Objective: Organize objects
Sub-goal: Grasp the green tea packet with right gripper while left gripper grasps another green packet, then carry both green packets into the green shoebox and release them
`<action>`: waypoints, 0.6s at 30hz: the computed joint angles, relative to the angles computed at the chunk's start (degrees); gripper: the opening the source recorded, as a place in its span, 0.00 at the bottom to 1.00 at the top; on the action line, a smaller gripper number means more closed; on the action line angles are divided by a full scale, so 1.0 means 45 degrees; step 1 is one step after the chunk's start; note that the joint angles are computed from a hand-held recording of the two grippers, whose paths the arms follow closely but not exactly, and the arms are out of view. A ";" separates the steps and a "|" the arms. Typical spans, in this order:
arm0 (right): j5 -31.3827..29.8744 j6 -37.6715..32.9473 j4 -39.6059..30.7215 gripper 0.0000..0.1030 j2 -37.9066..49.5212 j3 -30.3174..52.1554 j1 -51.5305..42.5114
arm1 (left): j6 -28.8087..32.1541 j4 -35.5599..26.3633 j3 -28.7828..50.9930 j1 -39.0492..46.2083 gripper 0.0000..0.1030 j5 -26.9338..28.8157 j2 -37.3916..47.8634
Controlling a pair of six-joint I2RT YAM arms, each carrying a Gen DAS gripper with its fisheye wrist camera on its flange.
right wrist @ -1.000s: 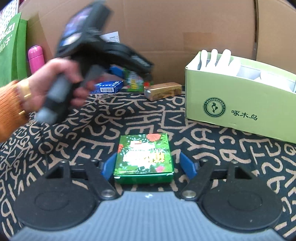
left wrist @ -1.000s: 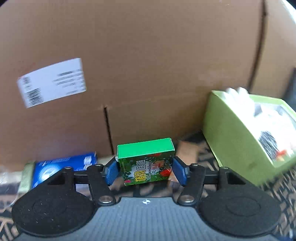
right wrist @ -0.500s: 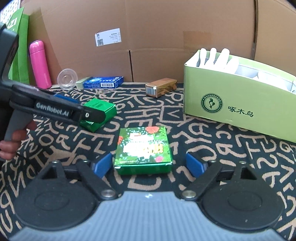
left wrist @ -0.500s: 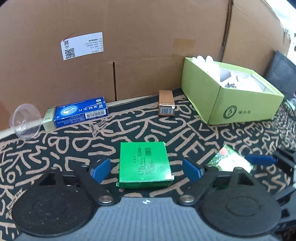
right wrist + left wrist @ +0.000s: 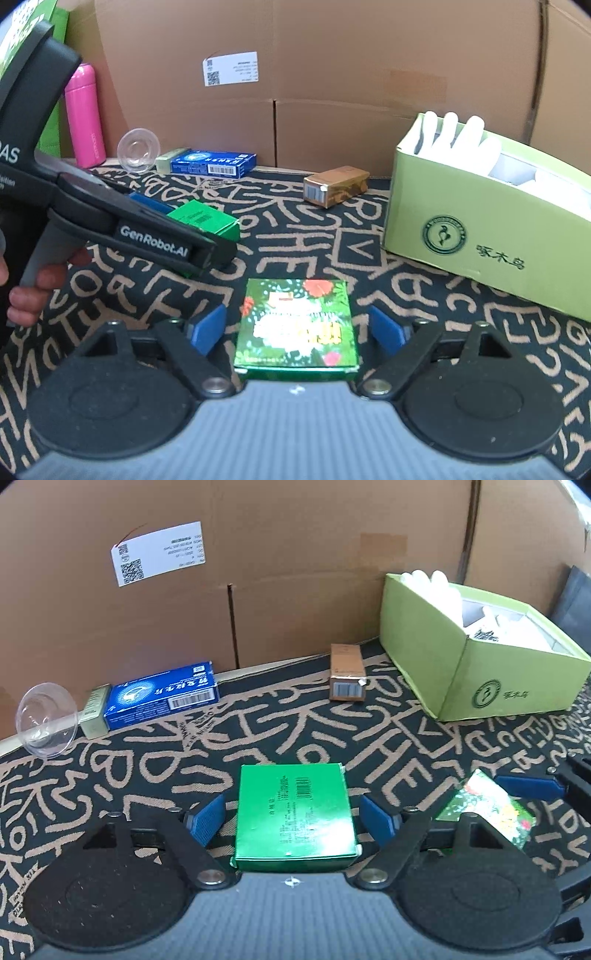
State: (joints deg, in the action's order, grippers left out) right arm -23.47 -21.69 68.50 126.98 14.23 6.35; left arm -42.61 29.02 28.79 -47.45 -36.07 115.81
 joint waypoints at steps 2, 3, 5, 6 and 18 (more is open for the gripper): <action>-0.0165 0.0115 -0.0014 0.73 0.0211 0.0149 -0.0024 | -0.0003 0.0097 -0.0010 0.0015 0.80 -0.0016 0.0108; -0.0257 0.0121 0.0179 0.69 0.0341 0.0121 -0.0080 | 0.0027 0.0151 -0.0024 -0.0011 0.79 -0.0052 0.0133; -0.0477 0.0075 0.0540 0.60 0.0512 0.0017 -0.0267 | 0.0101 0.0276 -0.0067 -0.0051 0.64 -0.0088 0.0130; -0.0611 0.0074 0.0515 0.60 0.0498 -0.0002 -0.0381 | 0.0214 0.0374 -0.0121 -0.0029 0.62 0.0022 0.0063; -0.3141 -0.0350 -0.0256 0.60 -0.0584 -0.0513 -0.2950 | -0.0294 -0.1291 0.0481 -0.1409 0.61 -0.0236 -0.1221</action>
State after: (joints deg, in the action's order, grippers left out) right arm -37.60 -23.26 67.35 124.35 11.93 -6.92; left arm -43.93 23.22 30.95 -53.79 -37.13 110.32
